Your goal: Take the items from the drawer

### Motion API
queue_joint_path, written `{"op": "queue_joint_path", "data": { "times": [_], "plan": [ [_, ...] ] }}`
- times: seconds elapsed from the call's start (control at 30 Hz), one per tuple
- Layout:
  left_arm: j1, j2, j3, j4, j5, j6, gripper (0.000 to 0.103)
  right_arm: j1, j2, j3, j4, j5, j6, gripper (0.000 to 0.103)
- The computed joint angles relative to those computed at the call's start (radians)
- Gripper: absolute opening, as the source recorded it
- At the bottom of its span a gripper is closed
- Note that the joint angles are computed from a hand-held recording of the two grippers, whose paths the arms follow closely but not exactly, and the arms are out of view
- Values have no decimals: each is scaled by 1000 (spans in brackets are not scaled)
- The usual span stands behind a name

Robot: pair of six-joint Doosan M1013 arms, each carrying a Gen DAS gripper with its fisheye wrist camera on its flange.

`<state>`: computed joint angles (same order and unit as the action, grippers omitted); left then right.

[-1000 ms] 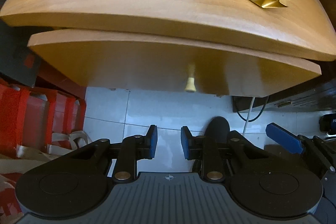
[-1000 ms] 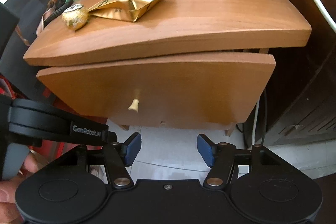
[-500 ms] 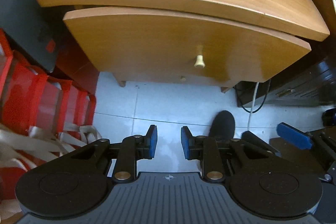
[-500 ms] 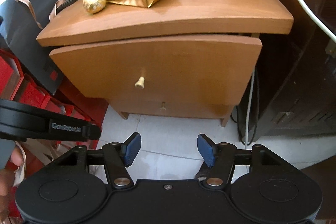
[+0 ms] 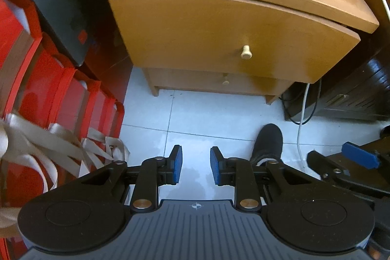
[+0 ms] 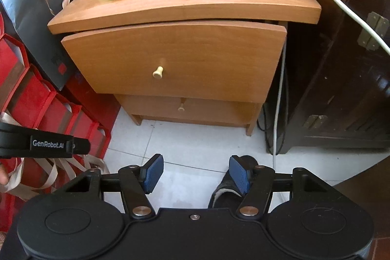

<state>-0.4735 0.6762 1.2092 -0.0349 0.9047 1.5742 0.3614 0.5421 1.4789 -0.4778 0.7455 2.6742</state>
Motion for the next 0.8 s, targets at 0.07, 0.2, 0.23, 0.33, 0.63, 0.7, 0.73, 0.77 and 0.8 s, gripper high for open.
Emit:
{"op": "queue_joint_path", "data": {
  "times": [0.07,0.2,0.23,0.33,0.63,0.7,0.73,0.77,0.8],
  "plan": [
    [-3,2,-3,15,-7,-11,26,4,-18,26,-8,-1,16,58],
    [-4,3,7,35,-29,-28,26,12,-49,68,-23,-6,40,59],
    [-5,5,9,37,-35,-33,26,14,-57,79,-26,-8,44,59],
    [-7,8,10,45,-50,-48,26,18,-62,85,-39,-1,47,62],
    [-11,-11,36,88,-113,-98,26,22,-65,90,-29,2,80,63],
    [-11,-14,40,86,-122,-99,26,20,-61,86,-24,6,80,64],
    [-12,-16,42,89,-125,-99,26,18,-61,85,-18,9,76,67],
    [-13,-17,43,92,-128,-100,26,16,-60,85,-8,10,74,69],
    [-14,-19,45,96,-131,-101,26,14,-65,92,-1,6,73,70]
  ]
}}
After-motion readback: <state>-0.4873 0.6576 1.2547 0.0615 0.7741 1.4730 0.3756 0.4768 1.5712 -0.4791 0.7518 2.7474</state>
